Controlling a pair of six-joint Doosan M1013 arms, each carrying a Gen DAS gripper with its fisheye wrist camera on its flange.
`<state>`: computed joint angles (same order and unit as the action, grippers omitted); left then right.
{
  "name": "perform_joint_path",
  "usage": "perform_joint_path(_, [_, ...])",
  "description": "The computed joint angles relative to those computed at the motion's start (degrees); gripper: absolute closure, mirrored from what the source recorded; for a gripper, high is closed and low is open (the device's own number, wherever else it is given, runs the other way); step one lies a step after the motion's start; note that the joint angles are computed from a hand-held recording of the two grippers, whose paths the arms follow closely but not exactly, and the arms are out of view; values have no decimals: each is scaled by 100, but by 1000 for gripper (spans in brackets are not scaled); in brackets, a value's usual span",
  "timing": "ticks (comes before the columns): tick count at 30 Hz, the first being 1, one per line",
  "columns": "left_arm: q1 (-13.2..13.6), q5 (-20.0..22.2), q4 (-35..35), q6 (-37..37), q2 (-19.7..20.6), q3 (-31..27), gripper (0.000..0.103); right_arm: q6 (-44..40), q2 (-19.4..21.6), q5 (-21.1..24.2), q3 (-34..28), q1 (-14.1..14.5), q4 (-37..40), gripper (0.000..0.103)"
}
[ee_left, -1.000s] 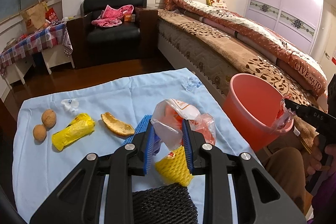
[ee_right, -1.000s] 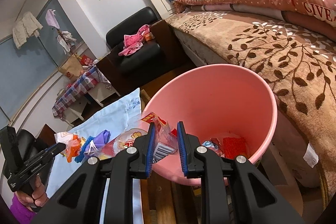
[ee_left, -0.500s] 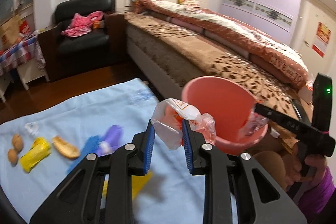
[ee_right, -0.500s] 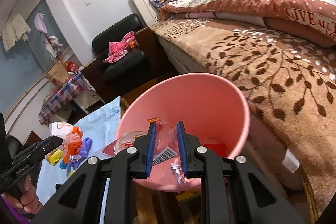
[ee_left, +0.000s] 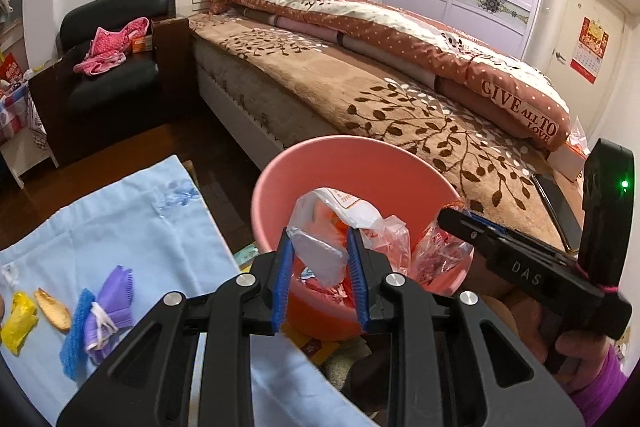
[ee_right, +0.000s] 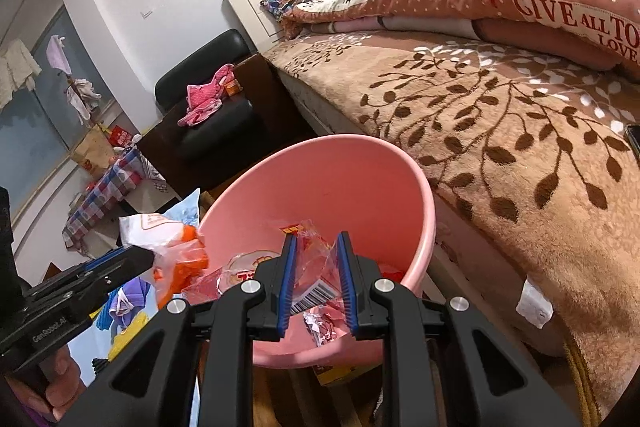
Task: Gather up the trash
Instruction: 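Carry the white bag and snack packet to the pink bucket and open both tools inside, then move both open tools back over the table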
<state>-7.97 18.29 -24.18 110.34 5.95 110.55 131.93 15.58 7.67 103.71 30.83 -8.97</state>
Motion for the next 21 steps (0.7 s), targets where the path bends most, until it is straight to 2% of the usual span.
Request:
perform_joint_path(4, [-37, 141, 149, -123, 74, -66, 74, -183, 8, 14, 9, -11, 248, 78])
perform_joint_path(5, [-45, 146, 198, -165, 81, -68, 68, -172, 10, 19, 8, -10, 252, 78])
perform_joint_path(7, [-45, 111, 165, -161, 77, -46, 62, -183, 14, 41, 1, -3, 273, 77])
perform_joint_path(8, [-42, 98, 122, -135, 70, -34, 62, -173, 15, 46, -2, -2, 267, 76])
perform_joint_path(10, [-18, 105, -36, -10, 61, -26, 61, 100, 15, 32, -4, 7, 3, 67])
perform_joint_path(17, [92, 75, -307, 105, -11, 32, 61, 754, -17, 16, -2, 56, -669, 61])
perform_joint_path(21, [159, 61, -433, 179, -74, 99, 61, 766, -57, -12, 14, 93, -707, 61])
